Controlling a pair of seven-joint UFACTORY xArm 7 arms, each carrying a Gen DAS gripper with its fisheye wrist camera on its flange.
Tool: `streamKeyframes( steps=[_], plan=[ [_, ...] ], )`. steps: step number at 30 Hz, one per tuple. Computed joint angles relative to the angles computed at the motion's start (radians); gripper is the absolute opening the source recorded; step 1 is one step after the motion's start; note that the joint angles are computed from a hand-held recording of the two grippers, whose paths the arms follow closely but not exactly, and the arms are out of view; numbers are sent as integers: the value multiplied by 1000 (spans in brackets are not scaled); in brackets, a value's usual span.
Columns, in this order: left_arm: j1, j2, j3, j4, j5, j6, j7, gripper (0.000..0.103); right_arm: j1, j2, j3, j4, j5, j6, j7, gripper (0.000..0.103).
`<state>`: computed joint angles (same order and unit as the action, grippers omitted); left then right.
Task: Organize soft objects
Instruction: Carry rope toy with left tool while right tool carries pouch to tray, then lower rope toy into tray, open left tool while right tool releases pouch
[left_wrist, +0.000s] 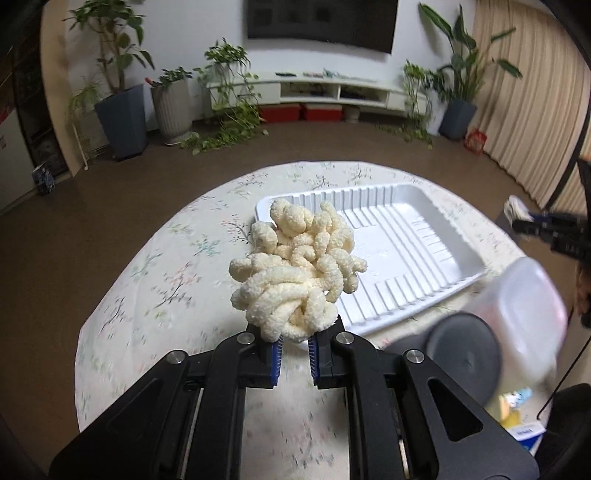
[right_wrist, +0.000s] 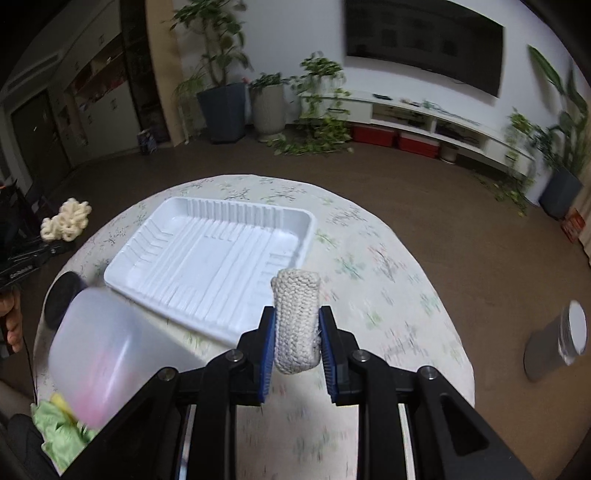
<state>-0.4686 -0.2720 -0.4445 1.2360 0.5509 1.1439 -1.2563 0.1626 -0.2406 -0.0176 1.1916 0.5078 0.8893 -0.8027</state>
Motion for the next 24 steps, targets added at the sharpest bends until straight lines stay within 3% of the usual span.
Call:
streamKeyframes(
  steps=[8, 16, 24],
  plan=[
    [5, 110, 93, 21, -72, -142, 163, 10, 26, 195, 71, 183, -47, 38, -2, 25],
    [0, 170, 146, 25, -128, -195, 262, 10, 35, 344, 127, 315, -124, 86, 14, 25],
    [-11, 223, 164, 41, -147, -197, 304, 10, 48, 398, 152, 328, -200, 84, 2, 25]
  ],
)
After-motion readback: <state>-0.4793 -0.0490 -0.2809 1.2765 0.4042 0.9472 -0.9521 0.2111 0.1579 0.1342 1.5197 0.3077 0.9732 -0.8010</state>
